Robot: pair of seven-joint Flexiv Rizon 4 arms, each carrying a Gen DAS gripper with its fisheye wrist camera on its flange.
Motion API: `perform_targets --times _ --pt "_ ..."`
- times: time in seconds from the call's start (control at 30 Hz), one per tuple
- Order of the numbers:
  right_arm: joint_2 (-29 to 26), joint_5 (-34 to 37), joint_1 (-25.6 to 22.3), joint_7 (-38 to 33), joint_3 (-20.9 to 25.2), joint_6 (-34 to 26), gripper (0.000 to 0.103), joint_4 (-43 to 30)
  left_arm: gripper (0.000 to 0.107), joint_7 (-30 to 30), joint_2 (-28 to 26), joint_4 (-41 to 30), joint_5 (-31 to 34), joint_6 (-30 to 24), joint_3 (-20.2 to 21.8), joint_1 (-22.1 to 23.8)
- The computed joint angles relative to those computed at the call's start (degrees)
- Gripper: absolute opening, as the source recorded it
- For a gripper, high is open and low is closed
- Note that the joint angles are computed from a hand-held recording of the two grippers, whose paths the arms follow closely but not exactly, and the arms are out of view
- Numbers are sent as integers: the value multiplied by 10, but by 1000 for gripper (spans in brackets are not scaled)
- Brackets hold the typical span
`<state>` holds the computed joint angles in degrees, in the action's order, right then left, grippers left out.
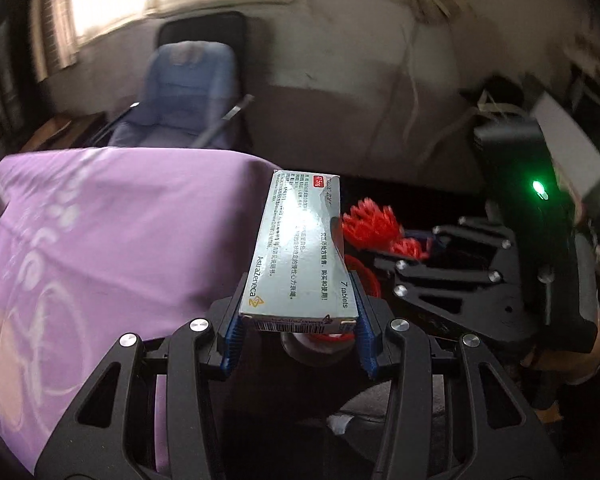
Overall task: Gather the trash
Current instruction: 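Carry the red net and medicine box in both tools over the wastebasket, then open both tools to drop the net and medicine box into the basket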
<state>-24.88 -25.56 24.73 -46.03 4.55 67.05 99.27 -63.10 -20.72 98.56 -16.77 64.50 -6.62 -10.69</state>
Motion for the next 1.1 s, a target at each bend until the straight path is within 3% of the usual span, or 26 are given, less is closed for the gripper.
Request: perform_targets --times 0.27,1.1 --pt "-22 12 -25 13 -9 -34 30 19 46 -49 -91 -95 81 -72 20 -45" --pt "-187 176 -81 -89 35 -140 30 -113 46 -103 -347 -373 136 -323 47 -79"
